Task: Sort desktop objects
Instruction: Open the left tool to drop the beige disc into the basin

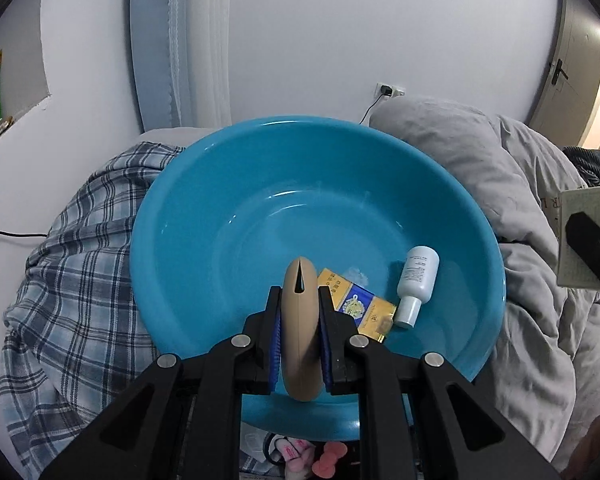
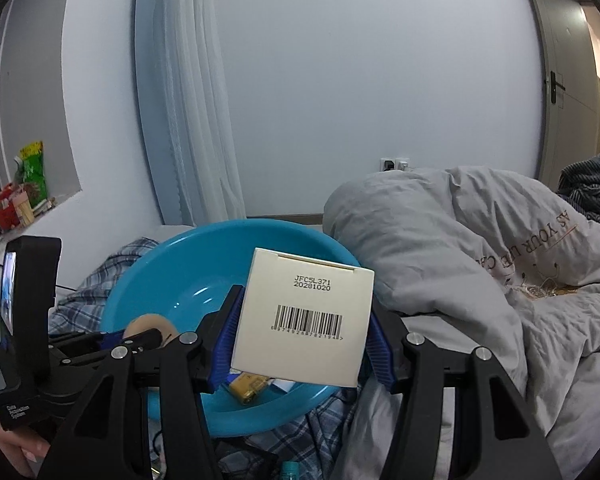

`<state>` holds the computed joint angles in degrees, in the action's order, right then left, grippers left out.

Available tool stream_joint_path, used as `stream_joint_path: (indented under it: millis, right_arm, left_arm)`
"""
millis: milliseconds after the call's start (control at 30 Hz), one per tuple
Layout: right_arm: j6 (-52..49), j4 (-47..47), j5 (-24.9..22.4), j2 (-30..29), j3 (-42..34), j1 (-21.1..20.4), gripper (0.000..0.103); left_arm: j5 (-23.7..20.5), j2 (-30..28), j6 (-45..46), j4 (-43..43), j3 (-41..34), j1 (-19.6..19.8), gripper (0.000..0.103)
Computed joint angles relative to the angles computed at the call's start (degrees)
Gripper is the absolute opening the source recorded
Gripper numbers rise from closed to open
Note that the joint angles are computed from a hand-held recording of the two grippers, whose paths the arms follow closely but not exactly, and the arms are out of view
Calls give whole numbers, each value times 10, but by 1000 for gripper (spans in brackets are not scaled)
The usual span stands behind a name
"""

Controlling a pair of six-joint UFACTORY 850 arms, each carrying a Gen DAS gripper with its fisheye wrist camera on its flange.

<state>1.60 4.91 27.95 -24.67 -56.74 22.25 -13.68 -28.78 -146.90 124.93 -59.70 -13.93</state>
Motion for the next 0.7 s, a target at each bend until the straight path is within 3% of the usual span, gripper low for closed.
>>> stream_joint_path:
  millis: [267,367,433,567,700]
  right_arm:
    - [23,-23,-5,-5,-4,-2,54]
    - [31,-29,-8,-5,-5,-3,54]
    - [29,-29,-7,-5,-5,-3,54]
    - [36,-33,-11,-8,-8,-6,54]
    - [39,-34,-8,-7,-8,-9,54]
  left_arm:
    - [6,0,6,-5,-2,1,16]
    - [16,-4,55,-50,-7,2,21]
    - [19,-6,71,-64,-9,3,28]
    - [-18,-3,58,-47,-1,-8,67]
    - [-51,6,37,-19,8,-16,70]
